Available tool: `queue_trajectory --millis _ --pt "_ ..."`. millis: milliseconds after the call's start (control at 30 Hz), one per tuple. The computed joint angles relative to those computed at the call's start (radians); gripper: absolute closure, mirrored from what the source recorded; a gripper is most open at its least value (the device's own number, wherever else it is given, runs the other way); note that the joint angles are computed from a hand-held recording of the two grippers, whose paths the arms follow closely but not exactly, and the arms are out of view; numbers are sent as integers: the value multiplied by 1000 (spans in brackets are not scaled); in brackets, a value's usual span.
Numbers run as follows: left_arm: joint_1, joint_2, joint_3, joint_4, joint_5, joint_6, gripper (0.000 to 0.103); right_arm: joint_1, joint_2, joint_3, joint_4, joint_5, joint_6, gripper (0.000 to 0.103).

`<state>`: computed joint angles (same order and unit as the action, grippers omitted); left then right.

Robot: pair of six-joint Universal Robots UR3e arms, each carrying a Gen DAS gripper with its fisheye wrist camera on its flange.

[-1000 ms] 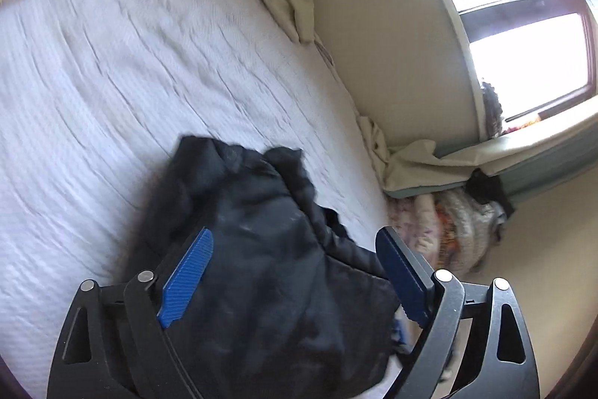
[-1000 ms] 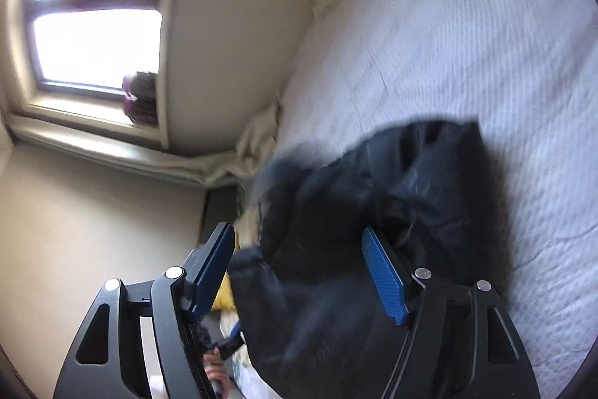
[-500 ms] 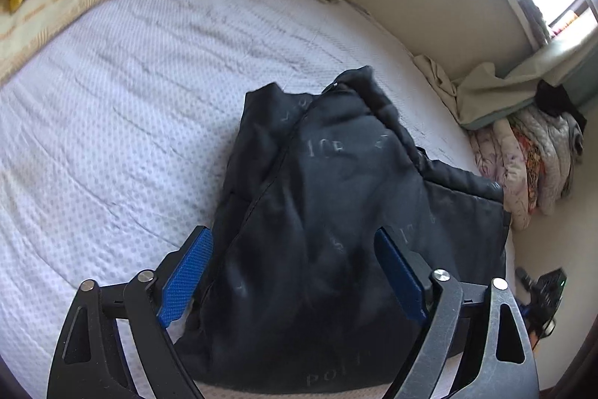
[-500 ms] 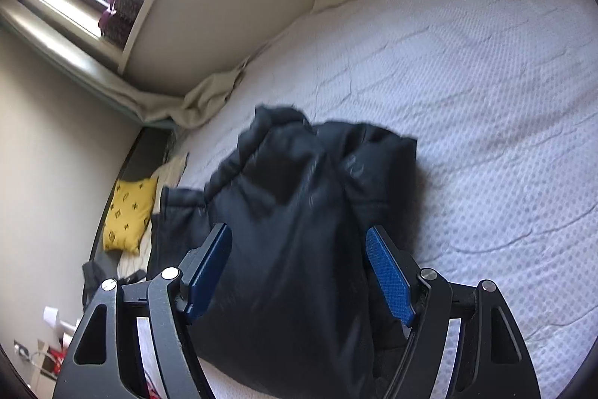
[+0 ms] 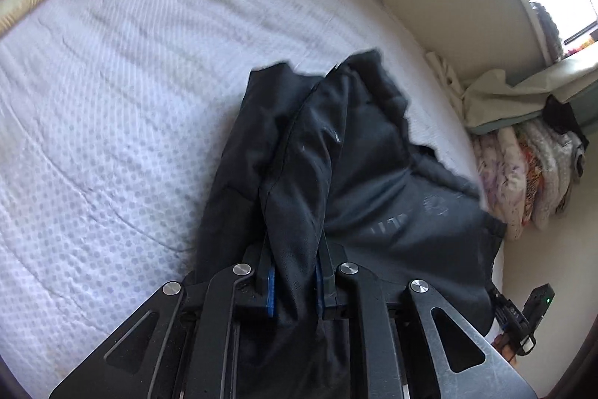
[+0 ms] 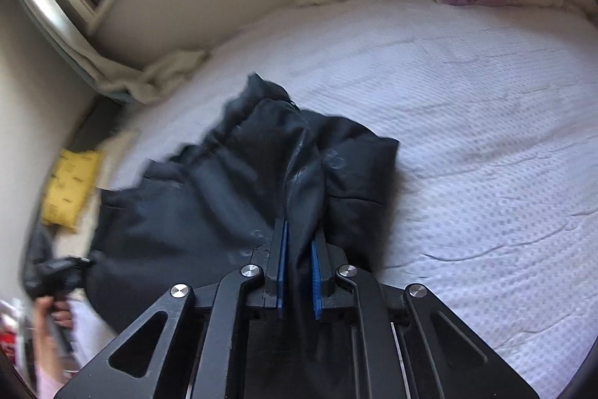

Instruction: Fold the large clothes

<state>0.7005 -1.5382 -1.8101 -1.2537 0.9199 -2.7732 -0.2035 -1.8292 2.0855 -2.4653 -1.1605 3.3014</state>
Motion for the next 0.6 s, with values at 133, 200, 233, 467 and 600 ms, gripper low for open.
queue_trajectory --millis 133,200,233,467,600 --pt "8 -31 -7 0 -12 0 80 106 122 -7 -81 -140 15 95" --pt "7 -19 -2 -5 -3 9 78 125 132 -5 -104 -167 25 93" --pt "11 -9 -5 -5 6 24 77 128 124 -7 -97 -173 25 89" --pt "-99 69 -80 208 191 29 55 60 69 33 -21 -171 15 23" --pt "-95 22 -68 227 238 -49 17 -84 9 116 22 29 -13 24"
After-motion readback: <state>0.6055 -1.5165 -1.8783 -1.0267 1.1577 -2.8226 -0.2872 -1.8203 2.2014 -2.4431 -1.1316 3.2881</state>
